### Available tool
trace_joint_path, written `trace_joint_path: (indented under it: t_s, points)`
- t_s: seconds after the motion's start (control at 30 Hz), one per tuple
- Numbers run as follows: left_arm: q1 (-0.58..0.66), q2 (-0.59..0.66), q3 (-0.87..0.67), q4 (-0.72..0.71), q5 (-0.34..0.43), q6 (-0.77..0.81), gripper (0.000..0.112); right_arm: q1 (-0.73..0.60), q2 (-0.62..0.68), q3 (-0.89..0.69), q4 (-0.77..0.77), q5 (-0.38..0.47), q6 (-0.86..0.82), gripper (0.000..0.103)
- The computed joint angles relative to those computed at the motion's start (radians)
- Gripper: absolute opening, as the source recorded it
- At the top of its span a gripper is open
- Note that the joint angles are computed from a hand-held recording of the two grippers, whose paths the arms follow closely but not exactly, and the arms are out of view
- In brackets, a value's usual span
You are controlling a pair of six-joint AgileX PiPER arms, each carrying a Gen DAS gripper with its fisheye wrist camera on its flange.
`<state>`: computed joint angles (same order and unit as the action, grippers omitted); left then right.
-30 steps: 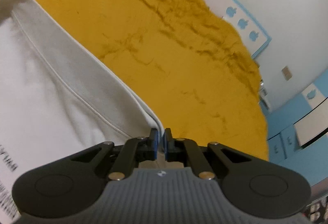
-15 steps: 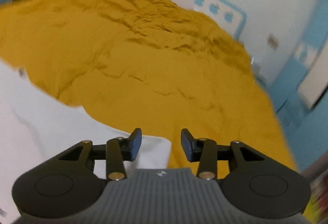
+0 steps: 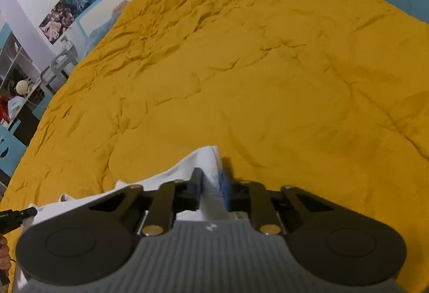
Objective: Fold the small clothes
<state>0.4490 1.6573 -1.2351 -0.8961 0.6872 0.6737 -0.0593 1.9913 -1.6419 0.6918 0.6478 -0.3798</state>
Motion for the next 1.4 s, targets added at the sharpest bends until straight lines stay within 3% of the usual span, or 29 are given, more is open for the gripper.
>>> trace_joint_path:
  t_s: [0.13, 0.2, 0.4, 0.5, 0.6, 0.73, 0.87, 1.1, 1.2, 1.3, 1.4]
  points:
    - [-0.014, -0.059, 0.033, -0.065, -0.062, 0.102, 0.004, -0.006, -0.082, 0.095, 0.101, -0.067, -0.098, 0.004]
    - [-0.053, -0.041, 0.007, -0.024, -0.112, 0.062, 0.004, 0.0, -0.111, 0.114, 0.112, -0.103, -0.124, 0.003]
    - [-0.133, 0.05, -0.054, 0.135, -0.181, -0.074, 0.004, 0.035, -0.041, 0.023, -0.086, -0.096, 0.043, 0.003]
    - [-0.139, 0.074, -0.066, 0.19, -0.168, -0.116, 0.008, 0.041, -0.023, 0.026, -0.129, -0.099, 0.076, 0.003]
    - [-0.138, 0.076, -0.095, 0.319, -0.137, -0.224, 0.021, 0.037, -0.014, 0.019, -0.174, -0.091, 0.127, 0.005]
    - [-0.114, 0.02, -0.089, 0.388, -0.101, -0.276, 0.022, 0.045, -0.056, 0.013, -0.307, -0.068, 0.235, 0.01]
    - [-0.102, -0.101, -0.035, 0.421, -0.054, -0.245, 0.022, 0.029, -0.168, 0.083, -0.32, -0.024, 0.197, 0.012]
    - [-0.112, -0.385, 0.088, 0.484, 0.104, -0.21, 0.022, 0.028, -0.474, 0.307, -0.311, 0.102, 0.049, 0.012]
    - [-0.136, -0.501, 0.155, 0.536, 0.154, -0.224, 0.022, 0.047, -0.613, 0.422, -0.324, 0.151, 0.001, 0.019]
    - [-0.165, -0.614, 0.263, 0.609, 0.147, -0.266, 0.022, 0.092, -0.771, 0.581, -0.4, 0.107, -0.014, 0.027]
    - [-0.172, -0.692, 0.368, 0.642, 0.138, -0.312, 0.019, 0.111, -0.884, 0.723, -0.477, 0.049, 0.043, 0.027]
